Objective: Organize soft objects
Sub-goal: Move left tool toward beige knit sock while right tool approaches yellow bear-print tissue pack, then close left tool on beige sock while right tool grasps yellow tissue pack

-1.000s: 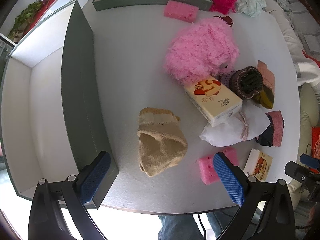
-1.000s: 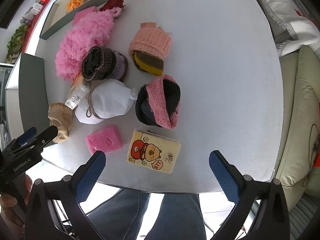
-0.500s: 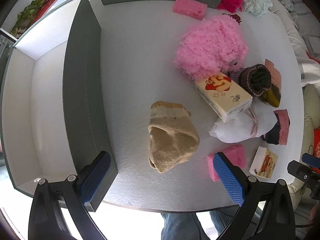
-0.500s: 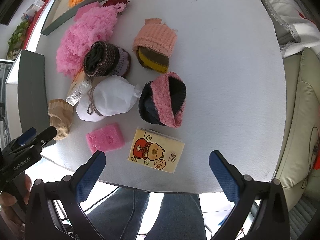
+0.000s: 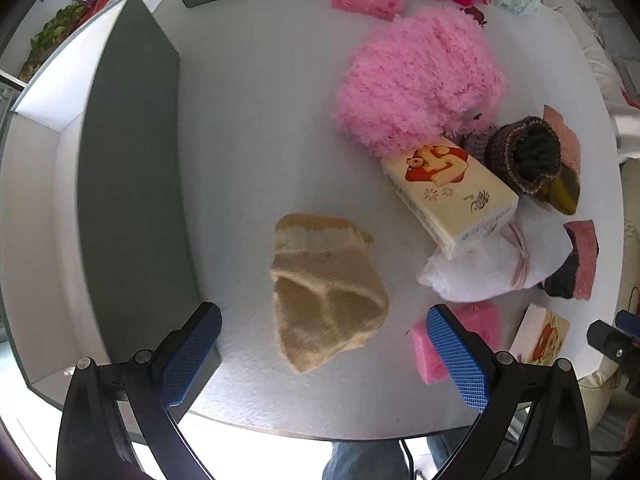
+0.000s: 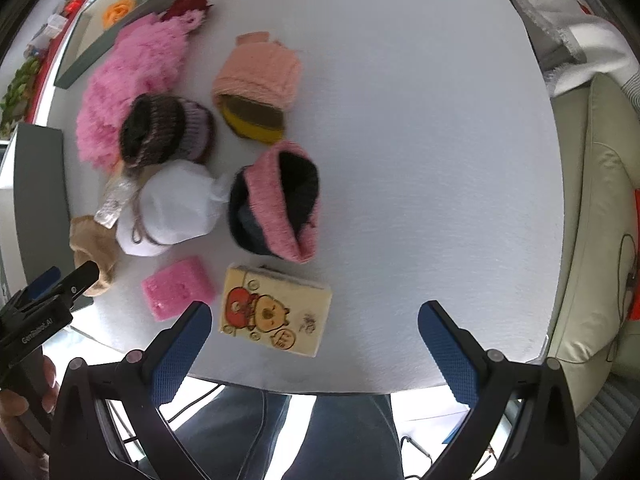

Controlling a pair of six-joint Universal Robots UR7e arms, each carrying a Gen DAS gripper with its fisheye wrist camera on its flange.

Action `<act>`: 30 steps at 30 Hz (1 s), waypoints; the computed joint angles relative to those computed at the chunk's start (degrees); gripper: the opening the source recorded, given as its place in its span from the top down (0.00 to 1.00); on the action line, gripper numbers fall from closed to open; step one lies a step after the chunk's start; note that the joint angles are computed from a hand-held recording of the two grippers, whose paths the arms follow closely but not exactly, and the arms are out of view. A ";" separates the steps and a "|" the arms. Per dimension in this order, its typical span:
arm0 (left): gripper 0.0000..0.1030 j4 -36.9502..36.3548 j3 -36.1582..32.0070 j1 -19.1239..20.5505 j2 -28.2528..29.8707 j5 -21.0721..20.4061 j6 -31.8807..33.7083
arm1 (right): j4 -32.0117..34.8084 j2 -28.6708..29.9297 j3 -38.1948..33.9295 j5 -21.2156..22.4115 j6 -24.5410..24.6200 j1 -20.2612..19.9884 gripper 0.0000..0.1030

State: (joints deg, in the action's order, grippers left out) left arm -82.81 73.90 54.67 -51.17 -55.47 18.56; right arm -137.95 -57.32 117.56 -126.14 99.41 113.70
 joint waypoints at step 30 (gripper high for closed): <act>0.00 -9.37 3.50 3.06 6.17 4.97 -0.04 | -29.16 9.28 5.25 9.26 -3.37 -9.65 0.00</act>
